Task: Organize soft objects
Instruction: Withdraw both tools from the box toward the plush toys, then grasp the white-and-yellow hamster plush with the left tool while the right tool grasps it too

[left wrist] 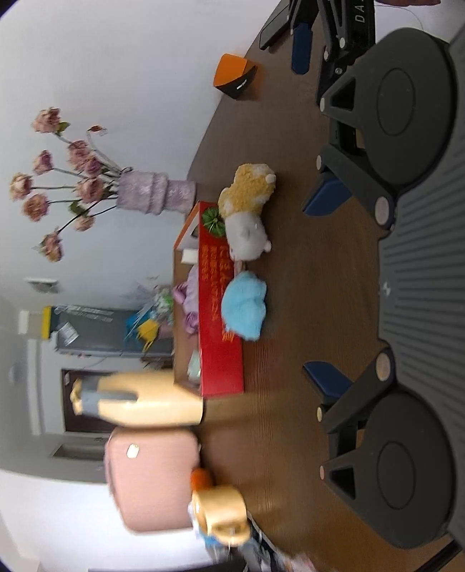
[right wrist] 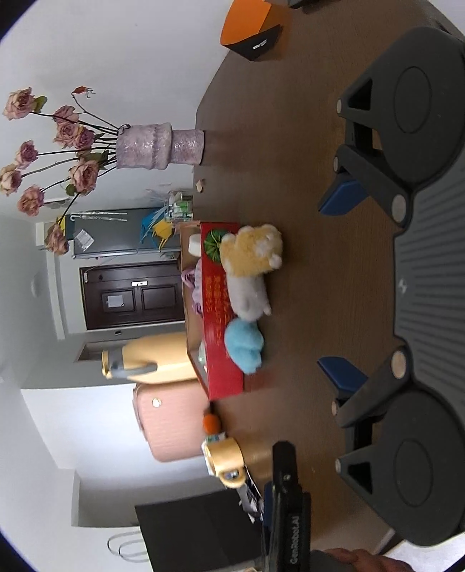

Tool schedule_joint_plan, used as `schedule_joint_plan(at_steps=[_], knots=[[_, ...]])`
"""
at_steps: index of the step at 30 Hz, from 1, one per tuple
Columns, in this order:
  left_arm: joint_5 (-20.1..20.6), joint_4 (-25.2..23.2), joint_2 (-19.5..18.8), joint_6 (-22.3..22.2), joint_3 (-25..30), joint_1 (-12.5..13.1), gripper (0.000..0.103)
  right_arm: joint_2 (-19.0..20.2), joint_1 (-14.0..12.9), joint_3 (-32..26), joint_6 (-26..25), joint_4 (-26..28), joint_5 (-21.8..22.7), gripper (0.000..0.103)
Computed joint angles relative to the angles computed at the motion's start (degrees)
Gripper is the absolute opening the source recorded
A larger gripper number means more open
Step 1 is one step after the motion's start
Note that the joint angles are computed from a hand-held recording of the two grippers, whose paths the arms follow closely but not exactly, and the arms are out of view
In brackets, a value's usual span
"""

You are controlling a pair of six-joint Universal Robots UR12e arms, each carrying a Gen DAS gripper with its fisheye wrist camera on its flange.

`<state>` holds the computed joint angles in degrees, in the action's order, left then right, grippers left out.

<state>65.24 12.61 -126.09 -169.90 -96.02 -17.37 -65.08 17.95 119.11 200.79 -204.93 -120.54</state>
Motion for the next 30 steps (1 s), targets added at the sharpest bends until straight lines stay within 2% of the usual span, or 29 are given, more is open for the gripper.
schedule_joint_plan(at_steps=[4, 9, 12, 15, 19, 20, 22, 24, 27, 30], knots=[[-1.57, -6.9, -3.37, 2.56, 7.37, -1.61, 0.09, 0.66, -2.8, -2.36, -1.33, 2.32, 1.69, 0.086], [-0.76, -14.51, -8.34, 4.03, 17.44, -3.74, 0.089, 2.24, -6.19, -6.63, -4.43, 6.95, 4.83, 0.084], [-3.11, -19.09, -10.83, 3.35, 22.7, -4.28, 0.082, 3.17, -7.91, -8.72, -5.12, 8.69, 6.72, 0.084], [-5.24, -22.7, -13.1, 3.27, 27.02, -4.72, 0.073, 4.07, -9.15, -10.36, -6.09, 9.88, 8.72, 0.074], [-8.38, -28.51, -15.43, 1.33, 31.23, -4.66, 0.061, 4.84, -10.62, -11.4, -5.1, 10.87, 12.42, 0.047], [-9.17, -29.12, -15.74, 0.59, 31.58, -4.55, 0.06, 4.99, -10.8, -11.43, -4.94, 10.58, 12.98, 0.046], [-8.87, -27.67, -16.11, 0.27, 31.61, -4.51, 0.046, 4.98, -10.74, -11.21, -4.7, 10.12, 12.85, 0.043], [-9.8, -28.26, -15.93, -0.61, 31.62, -4.24, 0.041, 4.78, -10.53, -10.8, -3.58, 9.69, 12.68, 0.042], [-12.24, -27.28, -14.73, -2.67, 29.75, -3.65, 0.038, 3.83, -9.82, -9.14, -1.4, 7.78, 12.07, 0.041], [-13.24, -24.96, -11.61, -2.39, 24.24, -3.01, 0.038, 2.31, -8.57, -6.69, 0.04, 6.42, 12.1, 0.04]])
